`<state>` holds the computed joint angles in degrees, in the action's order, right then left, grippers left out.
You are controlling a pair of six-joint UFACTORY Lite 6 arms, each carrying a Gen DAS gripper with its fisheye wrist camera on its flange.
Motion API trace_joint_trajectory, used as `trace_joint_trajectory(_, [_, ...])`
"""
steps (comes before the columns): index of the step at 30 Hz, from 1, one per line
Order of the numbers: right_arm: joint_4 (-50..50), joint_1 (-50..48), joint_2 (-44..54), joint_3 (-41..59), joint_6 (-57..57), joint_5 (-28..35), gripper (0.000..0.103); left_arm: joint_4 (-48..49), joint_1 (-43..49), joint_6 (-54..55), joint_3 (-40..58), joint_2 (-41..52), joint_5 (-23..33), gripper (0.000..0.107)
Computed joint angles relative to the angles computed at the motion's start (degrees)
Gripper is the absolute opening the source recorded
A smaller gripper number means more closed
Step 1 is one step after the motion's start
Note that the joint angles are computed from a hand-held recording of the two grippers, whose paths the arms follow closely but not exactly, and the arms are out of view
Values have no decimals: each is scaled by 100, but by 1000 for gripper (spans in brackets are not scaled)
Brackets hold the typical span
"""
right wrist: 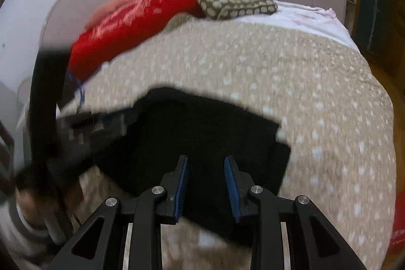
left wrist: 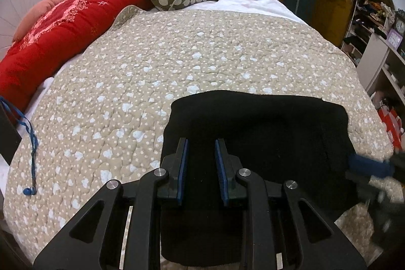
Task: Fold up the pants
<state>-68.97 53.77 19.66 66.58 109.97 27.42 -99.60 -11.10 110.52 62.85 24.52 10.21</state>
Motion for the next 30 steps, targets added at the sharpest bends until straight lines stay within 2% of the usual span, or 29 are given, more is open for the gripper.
trace_joint_trajectory(2, [-165,240,-26,-325,444,222,29,-14,-1,15,-7,9,13,21])
trace_joint_trajectory(4, [-829,269,-174,-744,1377,132,29,-530,-68,523,-72,-38,-89,21])
trace_joint_trajectory(6, [-990,249,-399,-977,1758,83,30,-785,-110,762,-125,-86,-178,21])
trace_joint_trajectory(11, [-1036,342,-800,-1223,2000,243,31,645,21,-746,-195,-253,-102,21])
trace_joint_trajectory(20, [-1328,356,-789,-944,2264,427,33,1357,120,-1583,-425,-564,-190,21])
trace_joint_trajectory(24, [-1499,343,-714,-782,2320,421,34,2223,214,-2510,-423,-607,-129,21])
trace_joint_trajectory(28, [-1307,365,-424,-501,2034,419,34,2348,249,-2653,-510,-706,-109,21])
trace_joint_trajectory(29, [-1261,374,-373,-478,2004,407,34,2351,257,-2653,-541,-738,-101,22])
trace_joint_trajectory(30, [-1247,376,-346,-467,2006,389,34,2403,264,-2709,-557,-755,-84,33])
